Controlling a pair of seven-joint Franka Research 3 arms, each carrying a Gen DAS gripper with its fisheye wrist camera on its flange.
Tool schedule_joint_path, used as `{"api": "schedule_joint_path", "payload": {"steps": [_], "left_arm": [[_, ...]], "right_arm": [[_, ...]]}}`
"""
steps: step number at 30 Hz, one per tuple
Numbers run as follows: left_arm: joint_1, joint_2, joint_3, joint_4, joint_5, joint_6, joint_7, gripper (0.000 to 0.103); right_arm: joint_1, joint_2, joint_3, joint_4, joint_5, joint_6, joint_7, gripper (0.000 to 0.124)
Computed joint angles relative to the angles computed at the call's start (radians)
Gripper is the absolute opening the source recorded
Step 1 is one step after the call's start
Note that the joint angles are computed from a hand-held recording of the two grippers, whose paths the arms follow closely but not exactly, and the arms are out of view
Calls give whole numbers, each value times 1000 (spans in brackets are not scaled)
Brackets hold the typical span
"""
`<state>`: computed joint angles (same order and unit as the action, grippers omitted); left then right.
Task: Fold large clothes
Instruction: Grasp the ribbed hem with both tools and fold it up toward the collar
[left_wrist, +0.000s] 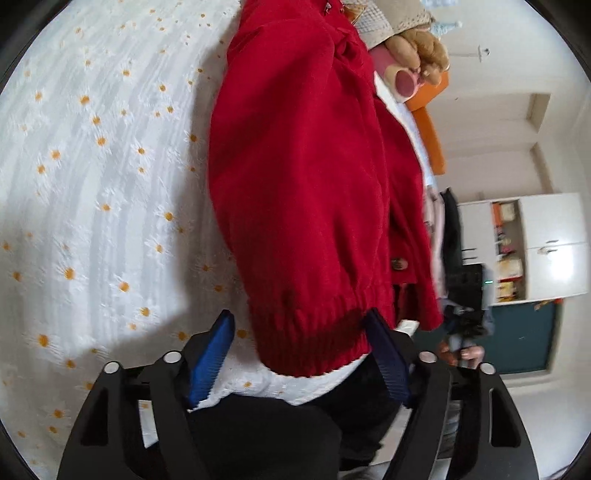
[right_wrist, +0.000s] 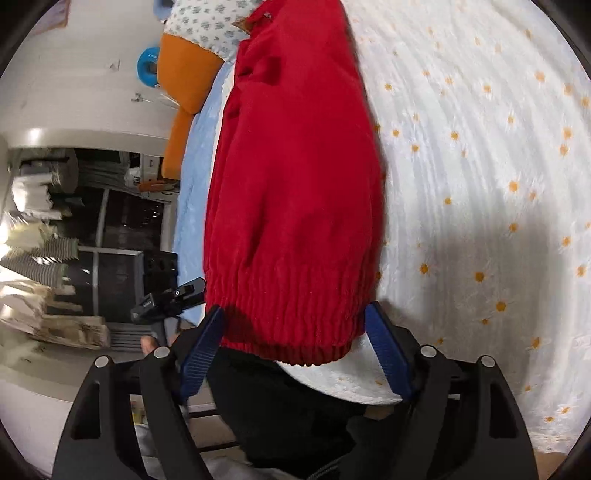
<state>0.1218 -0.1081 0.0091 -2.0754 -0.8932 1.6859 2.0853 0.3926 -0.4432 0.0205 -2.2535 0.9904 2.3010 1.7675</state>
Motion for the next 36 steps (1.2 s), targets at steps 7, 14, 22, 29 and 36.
{"api": "schedule_joint_path", "payload": {"steps": [7,14,22,29,36], "left_arm": [[4,6,3,-37,-66,-23,-5,74],[-14,6,-20,-63,-119,17,-82,51],[-14,-20,4,-56,-188,-31,-155,41],[-14,29,1,69,-335,-103,-151,40],[7,178,-47,283,-414,-103,-246,40]], "right_arm": [[3,1,-4,13,-6,-16,2,78],[0,4,9,33,-67,-22,-18,49],[19,-22,-24,19,79,5,-93,40],[18,34,-49,109,161,-7,-170,39],[-31,123,-57,237,172,0,-205,38]]}}
